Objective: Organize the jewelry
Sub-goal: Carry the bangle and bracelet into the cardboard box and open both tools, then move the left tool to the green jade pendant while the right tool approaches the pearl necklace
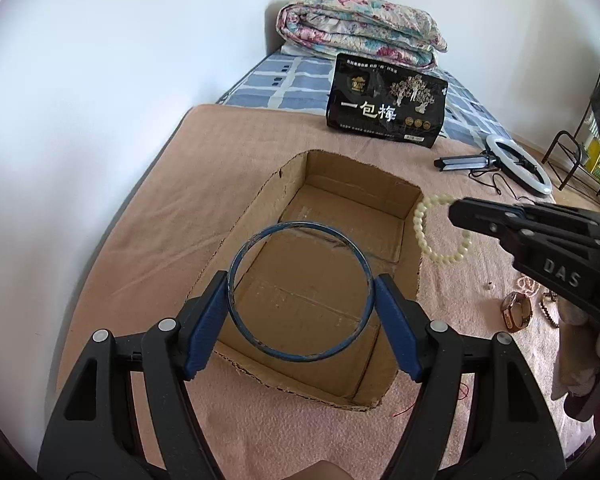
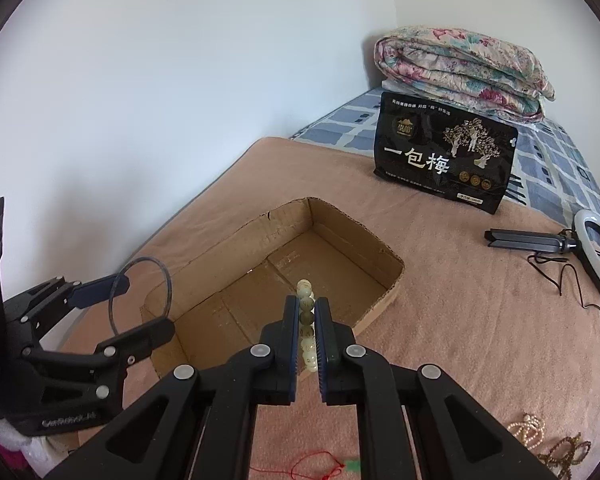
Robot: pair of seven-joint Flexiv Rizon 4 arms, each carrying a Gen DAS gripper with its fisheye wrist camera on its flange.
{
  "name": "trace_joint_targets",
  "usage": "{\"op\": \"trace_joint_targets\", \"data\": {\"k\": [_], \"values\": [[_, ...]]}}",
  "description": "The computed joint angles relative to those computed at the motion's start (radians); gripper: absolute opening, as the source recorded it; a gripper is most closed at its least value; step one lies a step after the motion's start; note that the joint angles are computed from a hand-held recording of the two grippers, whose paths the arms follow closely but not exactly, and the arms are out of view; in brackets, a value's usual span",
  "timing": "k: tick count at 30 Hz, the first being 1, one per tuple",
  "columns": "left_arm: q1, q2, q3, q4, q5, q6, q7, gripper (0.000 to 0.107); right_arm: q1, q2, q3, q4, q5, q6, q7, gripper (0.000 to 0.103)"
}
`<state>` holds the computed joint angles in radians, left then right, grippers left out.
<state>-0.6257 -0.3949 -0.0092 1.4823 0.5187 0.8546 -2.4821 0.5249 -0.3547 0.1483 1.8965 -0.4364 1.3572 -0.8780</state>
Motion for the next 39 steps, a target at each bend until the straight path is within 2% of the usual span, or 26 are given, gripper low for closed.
{"op": "trace_joint_targets", "data": {"k": [11, 13, 15, 17, 18, 20, 21, 32, 39], "values": [[0.027, -0.041, 0.001, 0.002, -0.065, -0.007, 0.043, 0.074, 0.002, -0.083, 0.009, -0.073, 0.042, -0.026, -0.016, 0.007], [0.03, -0.042, 0.002, 0.005, -0.075, -0.004, 0.048, 0.075, 0.006, -0.084, 0.003, -0.072, 0.049, -0.02, -0.008, 0.019], [0.029, -0.043, 0.004, 0.006, -0.079, -0.007, 0.05, 0.076, 0.021, -0.077, -0.021, -0.062, 0.032, -0.013, 0.015, 0.035], [0.024, -0.044, 0.008, 0.001, -0.076, -0.014, 0.05, 0.083, 0.027, -0.071, -0.034, -0.055, 0.019, -0.012, 0.031, 0.044], [0.021, -0.045, 0.01, -0.004, -0.072, -0.022, 0.049, 0.083, 0.035, -0.063, -0.049, -0.044, 0.006, -0.009, 0.051, 0.055], [0.022, -0.048, 0.008, -0.007, -0.075, -0.027, 0.056, 0.083, 0.048, -0.048, -0.077, -0.022, -0.026, 0.006, 0.094, 0.068], [0.02, -0.048, 0.009, -0.009, -0.073, -0.03, 0.055, 0.083, 0.047, -0.042, -0.082, -0.015, -0.037, 0.01, 0.107, 0.071], [-0.005, -0.046, 0.013, -0.033, -0.027, -0.015, 0.038, 0.083, 0.012, 0.064, -0.117, 0.107, -0.19, 0.002, 0.266, 0.087], [-0.028, -0.066, 0.006, -0.074, -0.017, 0.004, 0.057, 0.083, -0.078, 0.158, -0.088, 0.205, -0.277, 0.0, 0.329, 0.092]]}}
